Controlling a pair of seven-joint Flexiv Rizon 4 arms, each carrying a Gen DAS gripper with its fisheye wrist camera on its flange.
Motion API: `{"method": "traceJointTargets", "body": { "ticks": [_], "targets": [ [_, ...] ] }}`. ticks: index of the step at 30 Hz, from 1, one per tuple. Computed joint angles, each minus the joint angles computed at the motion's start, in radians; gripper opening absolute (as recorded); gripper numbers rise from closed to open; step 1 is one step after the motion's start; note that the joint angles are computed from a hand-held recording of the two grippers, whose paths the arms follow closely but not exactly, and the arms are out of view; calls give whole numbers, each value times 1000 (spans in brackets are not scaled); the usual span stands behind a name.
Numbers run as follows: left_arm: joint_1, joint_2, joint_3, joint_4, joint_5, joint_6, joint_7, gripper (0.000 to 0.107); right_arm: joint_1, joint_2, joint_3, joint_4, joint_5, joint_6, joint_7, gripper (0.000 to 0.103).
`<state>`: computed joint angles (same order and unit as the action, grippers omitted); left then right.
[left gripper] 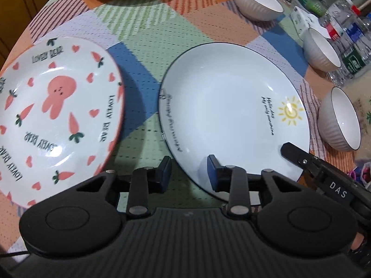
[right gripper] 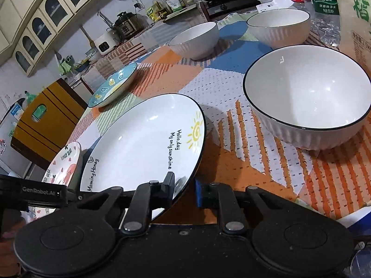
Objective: Organize plates and bowls
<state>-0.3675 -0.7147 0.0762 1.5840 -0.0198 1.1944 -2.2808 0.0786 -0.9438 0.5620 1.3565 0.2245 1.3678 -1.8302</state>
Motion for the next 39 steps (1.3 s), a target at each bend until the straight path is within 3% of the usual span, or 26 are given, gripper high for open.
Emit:
{"method": "traceJointTargets", "body": {
  "ticks": [21, 28, 31, 39],
  "targets": [
    [18, 23, -30, 14, -6, -7, 60, 28, -50, -22, 68, -52, 81, -53, -124, 22],
    [31, 59, -7, -26, 11, -44, 99, 28, -21, -24, 69, -135, 116, -78, -179, 22],
    [31, 45, 16, -72, 46, -50, 112, 28, 14, -40, 43, -207, 127, -113, -176, 22],
    [99, -38, -19, -176, 2, -91, 194, 29, 135, -103, -90, -384, 114, -198, -97, 22]
  ]
}}
